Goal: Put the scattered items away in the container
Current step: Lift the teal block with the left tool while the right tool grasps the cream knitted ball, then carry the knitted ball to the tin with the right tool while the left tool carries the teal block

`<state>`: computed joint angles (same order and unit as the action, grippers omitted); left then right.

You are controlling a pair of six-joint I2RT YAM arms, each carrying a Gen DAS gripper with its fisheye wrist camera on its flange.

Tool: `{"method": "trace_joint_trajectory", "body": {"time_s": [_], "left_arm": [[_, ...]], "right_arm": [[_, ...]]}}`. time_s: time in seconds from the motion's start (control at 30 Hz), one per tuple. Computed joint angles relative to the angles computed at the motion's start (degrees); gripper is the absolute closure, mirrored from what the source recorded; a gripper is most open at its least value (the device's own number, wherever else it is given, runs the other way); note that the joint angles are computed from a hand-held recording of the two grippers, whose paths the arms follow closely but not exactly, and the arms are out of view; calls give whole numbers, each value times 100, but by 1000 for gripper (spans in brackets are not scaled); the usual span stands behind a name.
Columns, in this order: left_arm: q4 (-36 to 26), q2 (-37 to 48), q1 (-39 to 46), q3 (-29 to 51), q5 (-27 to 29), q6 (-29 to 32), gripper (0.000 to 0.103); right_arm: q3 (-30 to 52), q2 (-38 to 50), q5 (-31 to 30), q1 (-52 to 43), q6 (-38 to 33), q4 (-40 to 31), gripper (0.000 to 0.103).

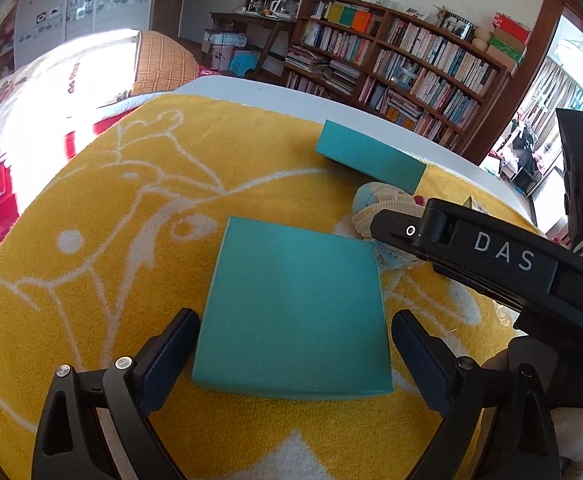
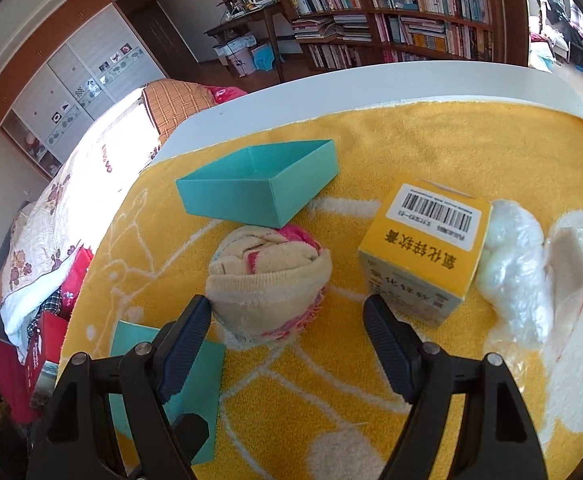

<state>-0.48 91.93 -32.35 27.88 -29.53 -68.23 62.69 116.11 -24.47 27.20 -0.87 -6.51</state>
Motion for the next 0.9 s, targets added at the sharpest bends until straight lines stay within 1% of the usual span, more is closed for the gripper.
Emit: {"method": "trace_joint_trajectory", "body": {"time_s": [0.13,0.27,0.3,0.33,0.37,0.4,0.47,0.57,0.63,0.77,0.9], "left_arm": [[-61,91,67,97,28,72,1],[333,-122,112,-220,64,94,2],[395,-182,112,-288,56,80,8],[331,-219,95,-287,13,56,13],[401,-274,105,-338,49,114,16],[450,-301,112,-374,68,134,16],[512,-334,119,-408,101,195,16],[605,-410,85,-470,137,192,16],[695,-493,50,-532,151,192,16],[520,-621,-141,-475,-70,163,16],[307,-834,-401,-426,-344,96,16]], "right_arm": [[-169,-60,294,189,-102,311,21],[-222,-48,440,313,-155,508,22],[-268,-74,433,322,-197,563,30],[-298,-104,319,318,-283,570,38],[-317,-145,237,334,-361,540,45],[-391,-228,387,394,-383,587,46],[-550,-377,440,423,-413,698,46],[-738,-623,234,280,-361,710,47],[-987,-934,126,131,-341,847,47],[-1463,-1657,-23,-238,-321,1059,47],[-1728,-2184,-317,-813,-322,966,47]]}}
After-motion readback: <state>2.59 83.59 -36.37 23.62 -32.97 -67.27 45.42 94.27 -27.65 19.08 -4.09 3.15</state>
